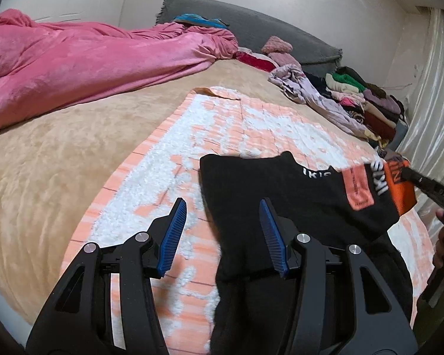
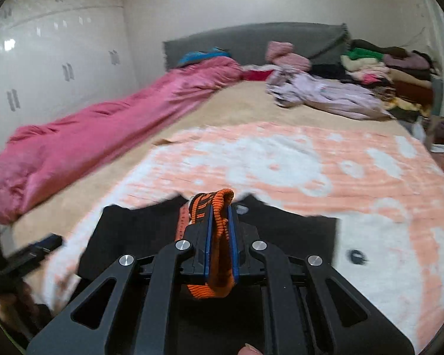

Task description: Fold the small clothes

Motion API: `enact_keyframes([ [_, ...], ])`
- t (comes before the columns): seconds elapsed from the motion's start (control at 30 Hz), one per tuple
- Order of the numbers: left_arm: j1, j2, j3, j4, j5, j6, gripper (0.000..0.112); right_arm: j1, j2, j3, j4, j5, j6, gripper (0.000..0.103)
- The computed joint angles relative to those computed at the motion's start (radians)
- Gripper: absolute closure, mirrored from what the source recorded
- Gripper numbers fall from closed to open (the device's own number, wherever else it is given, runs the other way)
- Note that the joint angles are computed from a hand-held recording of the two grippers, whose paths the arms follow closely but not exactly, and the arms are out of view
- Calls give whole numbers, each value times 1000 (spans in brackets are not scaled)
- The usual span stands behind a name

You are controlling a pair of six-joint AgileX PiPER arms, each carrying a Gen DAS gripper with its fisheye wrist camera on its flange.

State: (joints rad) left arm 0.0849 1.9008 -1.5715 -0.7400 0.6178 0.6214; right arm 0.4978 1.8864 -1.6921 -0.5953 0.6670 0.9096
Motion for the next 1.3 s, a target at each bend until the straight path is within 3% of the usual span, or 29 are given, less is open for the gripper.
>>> enact_keyframes([
  [0.3,-103,44,-123,146,46,-115,69,-45,19,125,-44,-34,111,94],
  [0.5,-191,166,-285,314,86,-267,69,-39,9,127,-55,-36,104,94],
  [0.6,-205,224,-323,371,84,-315,69,-40,17,106,-53,-6,93,94],
  [0.67,-206,271,-348,415,97,-325,68,-35,31,83,-73,50,106,101],
  [0.77,-182,288,-314,351,61,-258,63,-62,48,66,-28,85,89,101],
  [1.03,-161,230,-207,234,-6,-142,62,-100,-34,219,43,-48,120,98],
  [1.13,-158,197,-149,216,-54,-114,60,-100,-43,248,100,-75,87,75],
  [1.3,-154,162,-90,172,-89,-64,60,-90,-18,248,155,-78,57,72],
])
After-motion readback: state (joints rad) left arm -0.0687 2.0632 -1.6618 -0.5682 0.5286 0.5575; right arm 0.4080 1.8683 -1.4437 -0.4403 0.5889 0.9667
